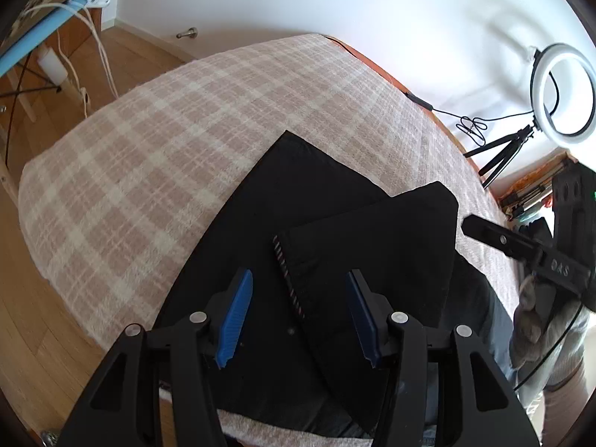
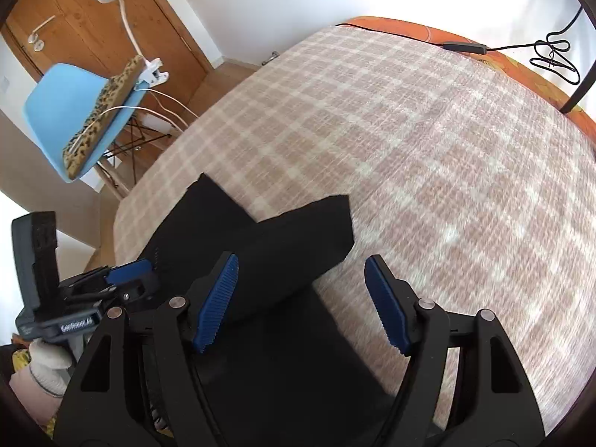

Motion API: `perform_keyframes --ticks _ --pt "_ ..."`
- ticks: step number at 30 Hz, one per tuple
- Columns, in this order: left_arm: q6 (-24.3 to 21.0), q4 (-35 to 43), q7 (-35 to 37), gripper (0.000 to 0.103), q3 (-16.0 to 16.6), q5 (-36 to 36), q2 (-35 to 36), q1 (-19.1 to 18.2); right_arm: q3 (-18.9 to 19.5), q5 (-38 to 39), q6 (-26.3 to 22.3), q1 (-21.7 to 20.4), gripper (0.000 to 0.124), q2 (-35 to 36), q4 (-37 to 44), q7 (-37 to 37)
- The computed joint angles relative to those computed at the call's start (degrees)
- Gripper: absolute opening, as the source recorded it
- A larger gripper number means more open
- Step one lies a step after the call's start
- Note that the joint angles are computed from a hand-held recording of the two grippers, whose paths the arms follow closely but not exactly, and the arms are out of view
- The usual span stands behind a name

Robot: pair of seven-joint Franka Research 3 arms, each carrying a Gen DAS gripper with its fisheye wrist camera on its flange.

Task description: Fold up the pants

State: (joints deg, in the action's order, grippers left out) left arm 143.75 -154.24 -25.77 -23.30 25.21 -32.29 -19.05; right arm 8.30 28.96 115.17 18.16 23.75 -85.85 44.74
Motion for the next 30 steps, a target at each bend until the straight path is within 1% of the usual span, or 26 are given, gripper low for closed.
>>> perform_keyframes --ticks 2,7,8,9,10,11,13,14,15,16,17,19,23,27,30 --pt "-1.2 0.9 1.2 0.049 0.2 0.3 1.0 0.1 0.1 -0.2 -1.2 0.2 0.073 2.1 2.7 0.7" --pt "-1.8 1.9 0.6 0.049 -0.8 3.2 2.3 1.4 0.6 -0.2 -3.3 0.5 0.073 6.0 7.7 1.8" --pt "-1.7 2.1 0.7 0.049 -0.9 4.0 2.6 1.6 0.6 -0.4 -3.9 0.6 0.073 6.6 8.5 2.1" --pt "-1.7 2.4 0.9 0.047 -0.8 4.6 3.1 1.7 0.7 -0.6 -4.0 0.7 0.068 7.0 8.9 2.3" --pt "-2.6 3.2 1.2 0.036 -0.9 4.9 3.8 1.7 0.7 -0.8 -4.4 0.8 0.062 7.5 9.5 2.4" --pt "-3.6 3.7 1.5 0.031 -0.9 4.8 4.3 1.5 0.7 -1.1 -4.7 1.0 0.059 7.9 10.0 2.5" --pt "-4.8 4.4 1.3 0.013 -0.8 5.2 5.1 1.4 0.8 -1.3 -4.6 1.1 0.053 8.1 10.3 2.1" --pt "-5.0 4.2 0.7 0.01 -0.7 5.4 4.8 1.4 1.0 -1.0 -4.8 0.9 0.042 8.2 10.5 1.7" --pt "-4.1 3.5 -0.3 0.006 -0.8 6.2 4.0 1.5 1.1 -1.0 -4.9 0.9 0.031 8.3 10.7 1.4" --pt "-3.5 2.8 -1.7 0.003 -1.3 7.5 3.0 1.8 1.2 -0.9 -4.5 1.0 0.024 7.9 10.4 0.9" --pt "-3.4 2.4 -2.6 0.002 -1.8 8.4 2.1 1.9 1.3 -0.7 -4.0 1.0 0.021 7.5 9.9 0.2" --pt "-5.1 2.8 -3.0 0.002 -2.3 8.8 1.4 1.5 1.7 -0.3 -3.2 1.1 0.014 6.5 8.9 -1.4" --pt "-9.4 4.2 -3.1 0.002 -3.8 9.9 0.3 0.0 2.4 0.8 -1.3 1.9 0.011 4.2 6.6 -4.6" --pt "-13.2 3.9 -5.6 0.001 -4.6 8.3 -1.9 -2.3 3.3 2.4 -1.1 3.1 0.01 3.9 6.9 -5.9" --pt "-16.9 3.6 -6.7 0.001 -5.3 7.2 -3.6 -4.1 3.9 2.5 -0.1 4.9 0.01 3.8 6.7 -6.9"
